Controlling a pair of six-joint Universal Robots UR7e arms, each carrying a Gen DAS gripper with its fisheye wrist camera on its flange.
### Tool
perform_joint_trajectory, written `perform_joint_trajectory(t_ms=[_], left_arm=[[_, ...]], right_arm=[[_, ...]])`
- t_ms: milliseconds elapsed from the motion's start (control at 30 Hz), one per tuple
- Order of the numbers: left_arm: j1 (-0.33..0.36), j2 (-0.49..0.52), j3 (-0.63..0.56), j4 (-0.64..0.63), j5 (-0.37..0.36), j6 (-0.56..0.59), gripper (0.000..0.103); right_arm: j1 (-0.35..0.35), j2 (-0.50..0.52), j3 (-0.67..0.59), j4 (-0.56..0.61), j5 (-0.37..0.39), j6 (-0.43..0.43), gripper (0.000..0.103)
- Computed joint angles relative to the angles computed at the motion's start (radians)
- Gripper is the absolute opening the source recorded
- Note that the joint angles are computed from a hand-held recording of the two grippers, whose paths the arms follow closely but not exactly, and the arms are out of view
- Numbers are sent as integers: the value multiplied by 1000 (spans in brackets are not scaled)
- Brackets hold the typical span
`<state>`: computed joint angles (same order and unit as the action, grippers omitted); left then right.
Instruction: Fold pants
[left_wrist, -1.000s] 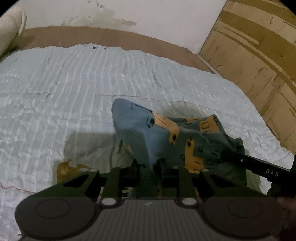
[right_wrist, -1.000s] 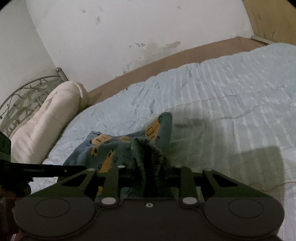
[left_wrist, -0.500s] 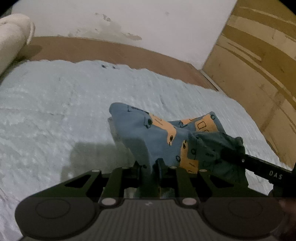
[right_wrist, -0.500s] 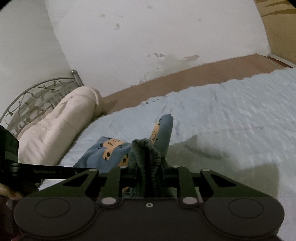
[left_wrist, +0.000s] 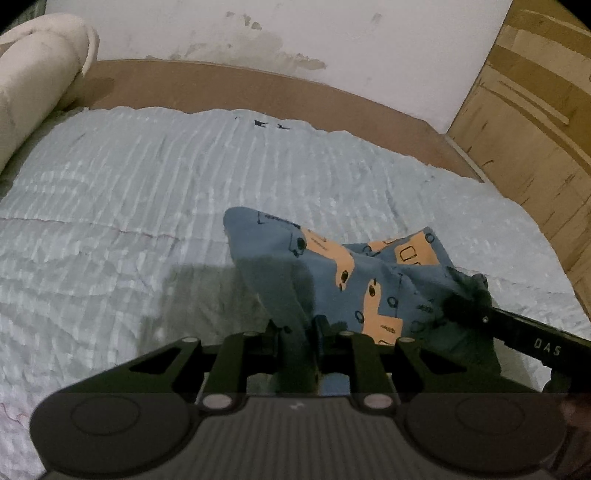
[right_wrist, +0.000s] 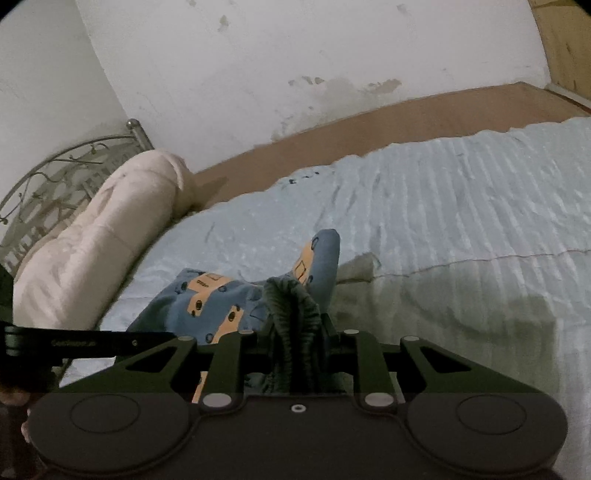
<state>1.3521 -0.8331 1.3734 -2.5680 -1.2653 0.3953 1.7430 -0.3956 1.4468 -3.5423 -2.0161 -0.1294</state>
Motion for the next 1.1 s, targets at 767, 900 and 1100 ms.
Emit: perform_joint_trajectory(t_ms=[767,900,1100], left_arm=[[-48,-177,282,-290,40,55,101],[-60,-239,377,-390,24,87,103],[-71,-332,505,-506,-4,113,103]], right_arm=[[99,16,89,-252,-186,-209,99],[138,17,130,-347,-212,-249,102],[198,22,183,-454,-235,-283,102]])
